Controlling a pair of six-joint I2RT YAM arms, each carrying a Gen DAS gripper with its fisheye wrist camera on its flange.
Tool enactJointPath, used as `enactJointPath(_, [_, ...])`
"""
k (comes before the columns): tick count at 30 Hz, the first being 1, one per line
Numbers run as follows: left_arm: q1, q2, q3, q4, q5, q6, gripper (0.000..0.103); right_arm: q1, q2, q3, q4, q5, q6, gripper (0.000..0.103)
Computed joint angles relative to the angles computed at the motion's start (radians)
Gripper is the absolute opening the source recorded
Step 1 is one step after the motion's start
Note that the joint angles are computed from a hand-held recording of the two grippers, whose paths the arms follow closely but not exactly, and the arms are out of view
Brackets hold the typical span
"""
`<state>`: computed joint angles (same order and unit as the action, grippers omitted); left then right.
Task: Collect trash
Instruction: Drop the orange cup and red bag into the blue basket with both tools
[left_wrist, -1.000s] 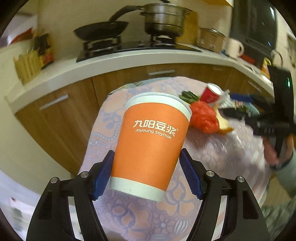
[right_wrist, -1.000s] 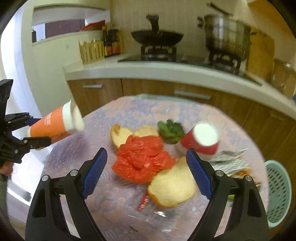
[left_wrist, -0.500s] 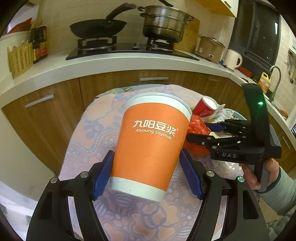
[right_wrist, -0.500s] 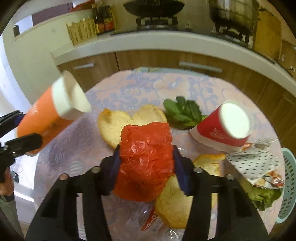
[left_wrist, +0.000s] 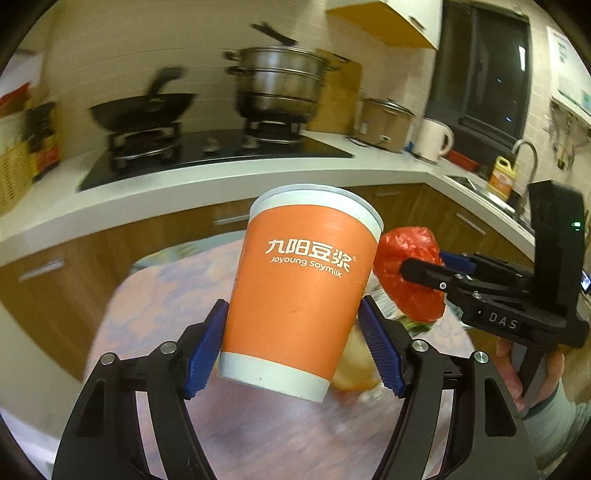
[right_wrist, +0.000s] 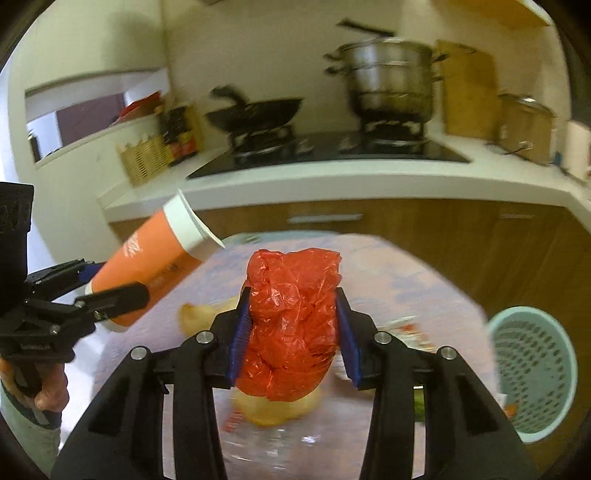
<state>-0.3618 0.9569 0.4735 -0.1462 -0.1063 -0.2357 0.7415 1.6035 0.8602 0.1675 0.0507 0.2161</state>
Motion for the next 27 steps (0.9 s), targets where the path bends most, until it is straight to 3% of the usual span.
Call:
enactJointPath(6, [-0.199,0.378,0.223,0.118,-0.094,-0.061,0.069,-0.230,-0.143,-0.134,0.017,-0.049,-0.035,0.039])
enactJointPath(13, [-0.320,0.790,0.591,0.096,-0.118,-0.110,0.069,-0.557,-0.160,-0.201,0.038,-0.187,-0.078,0.039])
enactJointPath(18, [-0.363,1.040,0.858,0.025,-0.101,-0.141,0.069,-0.729,-0.057,-0.186,0.074,-0.262,-0.113,0.039])
enactJointPath(27, [-0.405,1.424,1.309,-0.106,-0.066,-0.173,0.069,-0.854,0.157,-0.107,0.109,-0.290,-0.154,0.039])
